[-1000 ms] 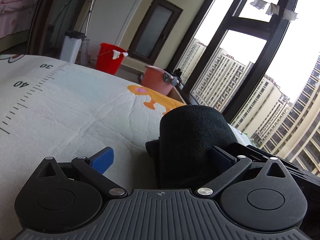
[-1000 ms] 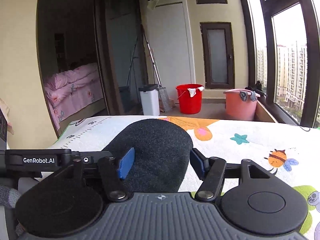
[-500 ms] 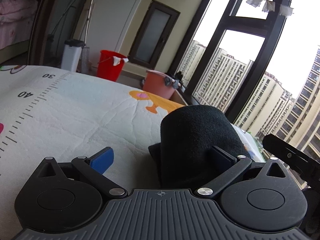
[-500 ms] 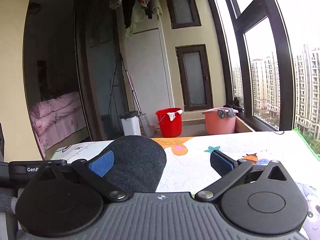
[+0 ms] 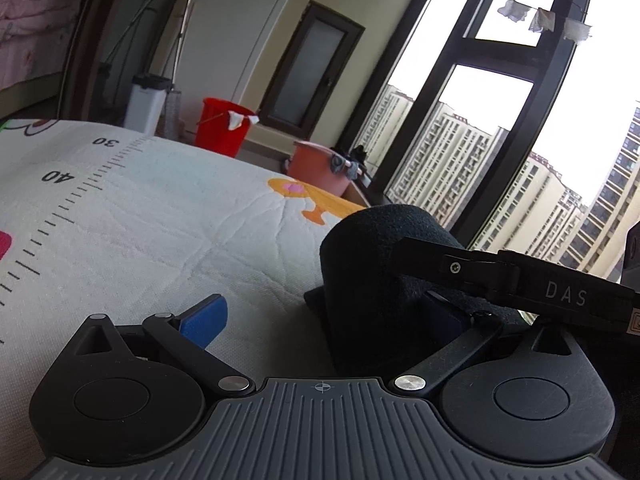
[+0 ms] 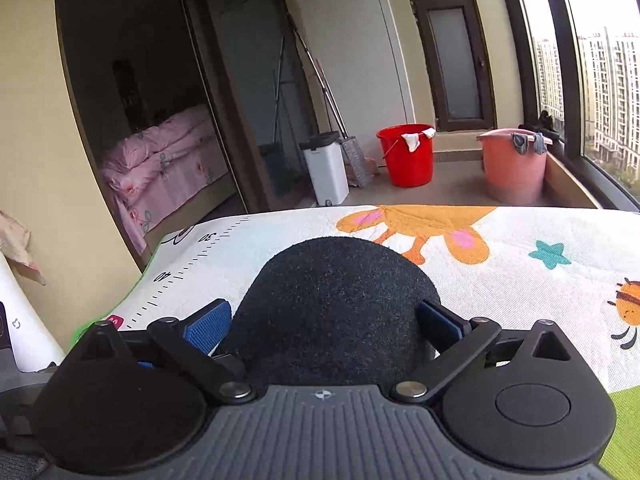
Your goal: Fold clothes
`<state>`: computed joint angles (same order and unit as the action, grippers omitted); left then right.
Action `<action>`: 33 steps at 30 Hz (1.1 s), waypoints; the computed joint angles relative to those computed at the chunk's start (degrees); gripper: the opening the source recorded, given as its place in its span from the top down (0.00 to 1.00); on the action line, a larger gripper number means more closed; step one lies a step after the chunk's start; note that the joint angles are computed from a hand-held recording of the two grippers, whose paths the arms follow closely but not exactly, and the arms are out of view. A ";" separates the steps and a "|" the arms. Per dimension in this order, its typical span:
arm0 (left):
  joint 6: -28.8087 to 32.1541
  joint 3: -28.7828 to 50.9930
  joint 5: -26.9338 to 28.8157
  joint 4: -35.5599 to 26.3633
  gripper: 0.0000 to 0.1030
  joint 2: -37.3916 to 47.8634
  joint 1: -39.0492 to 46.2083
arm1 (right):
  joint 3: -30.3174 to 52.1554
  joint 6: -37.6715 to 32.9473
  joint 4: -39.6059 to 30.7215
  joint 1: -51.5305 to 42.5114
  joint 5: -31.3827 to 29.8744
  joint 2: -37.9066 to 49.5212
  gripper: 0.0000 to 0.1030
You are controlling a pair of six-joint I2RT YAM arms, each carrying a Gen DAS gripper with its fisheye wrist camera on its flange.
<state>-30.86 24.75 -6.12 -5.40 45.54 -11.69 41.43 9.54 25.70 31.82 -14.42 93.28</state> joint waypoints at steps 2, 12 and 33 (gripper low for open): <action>-0.54 -0.30 1.87 0.33 0.00 0.03 1.34 | -3.63 0.93 4.69 -0.67 0.36 -2.31 0.02; -1.32 0.04 2.82 -0.02 0.00 0.53 2.41 | -1.39 0.49 -1.38 -2.46 7.02 -1.00 0.00; -3.08 -0.49 5.58 -0.16 0.00 0.36 5.10 | -22.31 -1.95 15.77 4.06 17.29 -12.68 0.00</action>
